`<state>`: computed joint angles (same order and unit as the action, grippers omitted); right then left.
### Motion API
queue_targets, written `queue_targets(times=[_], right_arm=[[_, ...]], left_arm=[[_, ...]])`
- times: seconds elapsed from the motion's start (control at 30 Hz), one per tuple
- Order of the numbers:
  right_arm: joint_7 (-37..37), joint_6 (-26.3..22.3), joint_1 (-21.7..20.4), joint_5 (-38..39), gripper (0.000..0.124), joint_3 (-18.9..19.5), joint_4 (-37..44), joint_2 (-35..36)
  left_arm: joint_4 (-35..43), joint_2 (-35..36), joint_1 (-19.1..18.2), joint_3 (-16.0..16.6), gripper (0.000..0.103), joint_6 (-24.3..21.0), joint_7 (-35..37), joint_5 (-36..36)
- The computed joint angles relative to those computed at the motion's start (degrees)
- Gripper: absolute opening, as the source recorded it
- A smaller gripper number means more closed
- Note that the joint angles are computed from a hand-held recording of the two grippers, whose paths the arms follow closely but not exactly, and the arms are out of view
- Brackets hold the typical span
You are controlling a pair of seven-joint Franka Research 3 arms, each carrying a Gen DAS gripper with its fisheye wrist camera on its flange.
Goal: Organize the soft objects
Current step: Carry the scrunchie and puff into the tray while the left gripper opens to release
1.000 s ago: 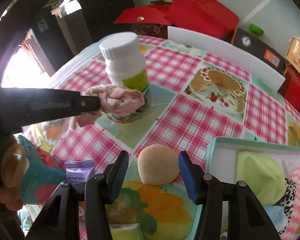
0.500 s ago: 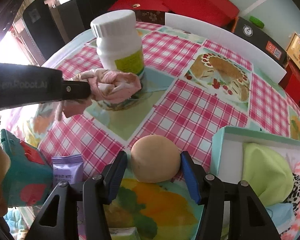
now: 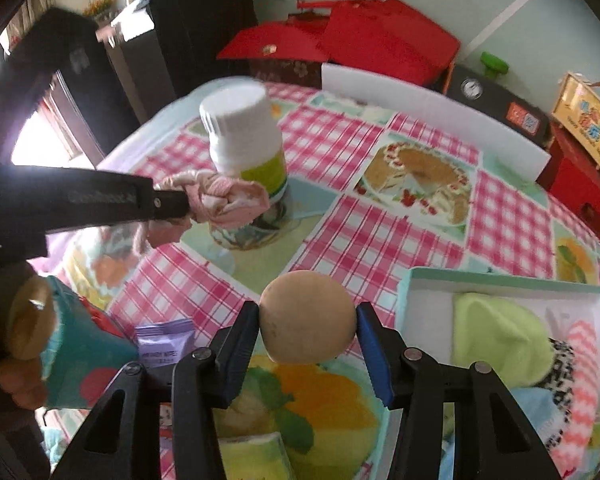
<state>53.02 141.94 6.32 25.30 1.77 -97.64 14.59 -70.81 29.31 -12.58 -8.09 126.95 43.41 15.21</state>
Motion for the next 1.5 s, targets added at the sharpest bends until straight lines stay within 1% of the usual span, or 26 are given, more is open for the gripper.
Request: queue_targets(times=[0.27, 0.5, 0.53, 0.7, 0.87, 1.0, 1.2, 1.37, 1.47, 1.5], right_arm=[[-1.98, 2.46, -1.55, 5.11, 0.053, -0.51, -3.88, -4.84], [-1.51, 4.42, -2.93, 7.61, 0.053, -1.93, -5.39, -7.05], [-1.26, 4.81, -3.25, 7.98, 0.053, -2.22, -5.74, -7.47], [1.05, 7.03, -4.66, 7.71, 0.053, -3.69, -7.39, -9.22], [4.52, 8.53, -6.63, 7.41, 0.053, -5.26, -8.17, -10.13], [6.8, 9.41, -7.89, 6.6, 0.053, -6.03, -9.21, -10.92], [8.96, 10.46, -9.51, 5.61, 0.053, -7.12, -11.9, -13.13], [9.52, 9.12, -10.36, 5.69, 0.053, -7.77, -13.62, -14.23], [10.55, 7.9, -10.57, 4.28, 0.053, -7.87, -13.95, -13.9], [10.34, 7.07, -10.67, 4.7, 0.053, -7.91, -14.04, -13.73]], left_arm=[[-2.05, -2.32, -0.72, 0.5, 0.014, 1.8, -1.23, 2.24], [-5.33, -6.09, -1.18, 0.87, 0.014, 5.89, -3.8, 5.84], [-5.81, -6.62, -1.18, 0.72, 0.014, 7.07, -3.8, 6.17], [-5.23, -6.84, -1.57, 0.09, 0.014, 9.77, -2.98, 6.87], [-2.73, -5.13, -2.17, -1.25, 0.014, 11.42, 0.6, 5.01], [1.01, -2.49, -3.58, -2.32, 0.014, 10.94, 4.53, 3.25], [6.32, 0.97, -7.06, -3.52, 0.014, 9.32, 10.73, 1.74], [9.97, 3.78, -9.64, -4.25, 0.014, 7.47, 15.47, -0.01], [13.43, 6.47, -11.41, -4.51, 0.014, 4.05, 17.9, -1.07], [13.61, 6.74, -11.7, -4.43, 0.014, 3.62, 18.28, -1.44]])
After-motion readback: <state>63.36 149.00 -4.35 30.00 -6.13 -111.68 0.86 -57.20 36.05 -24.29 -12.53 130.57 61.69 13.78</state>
